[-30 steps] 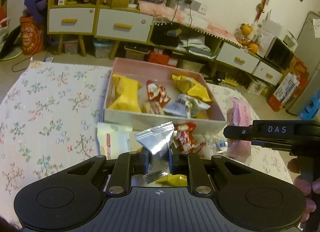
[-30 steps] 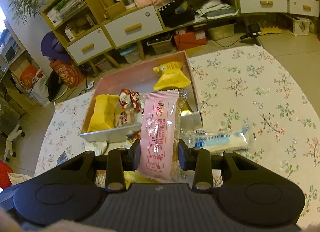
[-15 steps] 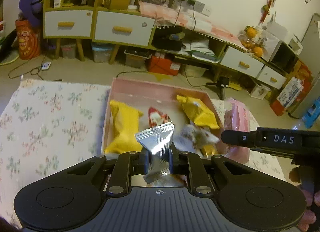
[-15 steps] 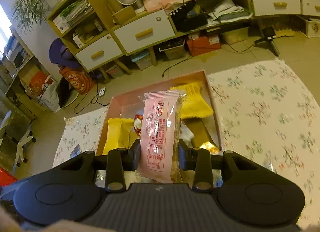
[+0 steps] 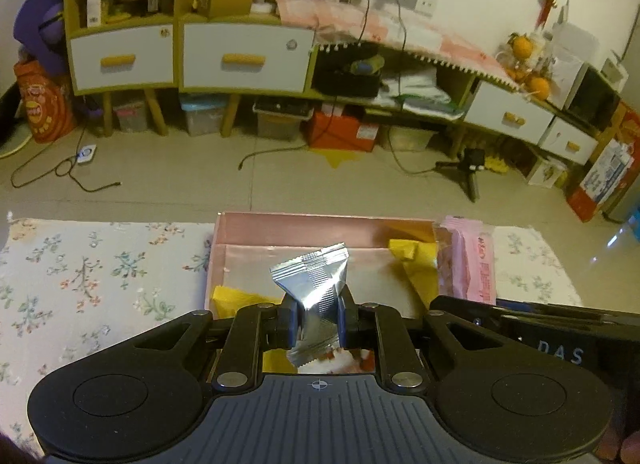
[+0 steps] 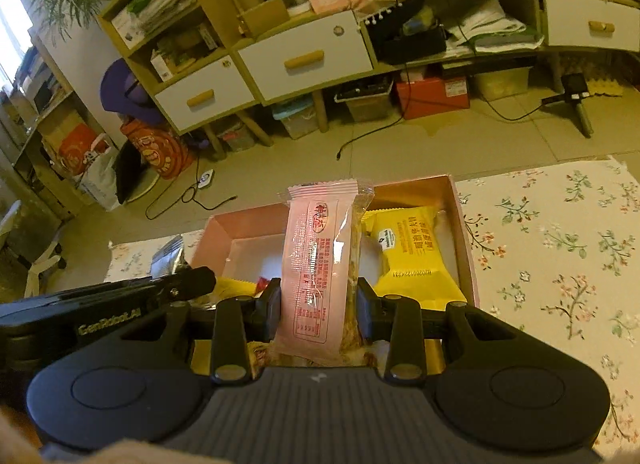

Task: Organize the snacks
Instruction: 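Carry both packs into the box and open both tools to release them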

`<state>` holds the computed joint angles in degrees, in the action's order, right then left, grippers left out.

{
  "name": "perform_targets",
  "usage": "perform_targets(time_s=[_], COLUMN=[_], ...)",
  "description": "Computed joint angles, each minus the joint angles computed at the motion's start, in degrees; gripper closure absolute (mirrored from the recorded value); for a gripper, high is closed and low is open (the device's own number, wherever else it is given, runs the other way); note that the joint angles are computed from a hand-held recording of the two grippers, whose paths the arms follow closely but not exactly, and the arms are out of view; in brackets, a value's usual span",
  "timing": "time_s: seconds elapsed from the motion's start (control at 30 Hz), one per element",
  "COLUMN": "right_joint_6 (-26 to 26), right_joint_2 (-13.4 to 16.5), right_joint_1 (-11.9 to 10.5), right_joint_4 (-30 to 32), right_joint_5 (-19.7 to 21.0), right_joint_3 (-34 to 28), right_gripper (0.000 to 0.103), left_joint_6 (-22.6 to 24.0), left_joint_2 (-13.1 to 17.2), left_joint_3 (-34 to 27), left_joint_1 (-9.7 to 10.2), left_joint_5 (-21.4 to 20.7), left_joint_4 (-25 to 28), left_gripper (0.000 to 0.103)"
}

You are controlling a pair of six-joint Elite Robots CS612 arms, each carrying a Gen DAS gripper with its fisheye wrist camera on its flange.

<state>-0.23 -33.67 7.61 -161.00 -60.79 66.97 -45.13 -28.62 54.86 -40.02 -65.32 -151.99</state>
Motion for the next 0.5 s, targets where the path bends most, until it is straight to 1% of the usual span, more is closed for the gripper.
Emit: perform_targets(time_s=[0.13,0.23,0.4,0.5], right_joint_6=[0.6,0.3,0.8,0.7], right_joint_2=[0.6,0.9,1.4,1.4], right_joint_1=[0.0,0.2,0.2,0.3], right_joint_4=[0.1,0.6,0.1,-0.1], right_joint_5=[0.9,0.5,1.0,0.8], right_joint_3=[-0.6,-1.3,-2.0,-2.2], right_gripper=[0.069,0.071,0.072,0.072], left_joint_6=[-0.7,-1.4,-2.0,-1.7], left_joint_2=[1.7,2.7,3.8,4.1], left_joint_3=[-2.6,-4.1,-5.4,-5.8], left_joint_1=[0.67,0.97,1.31,1.46], left_joint_5=[-0.8,-1.0,-0.9,-1.3], left_joint_4=[2.0,3.0,3.3,3.1], left_gripper=[0.087,0.087,0.087,0.085])
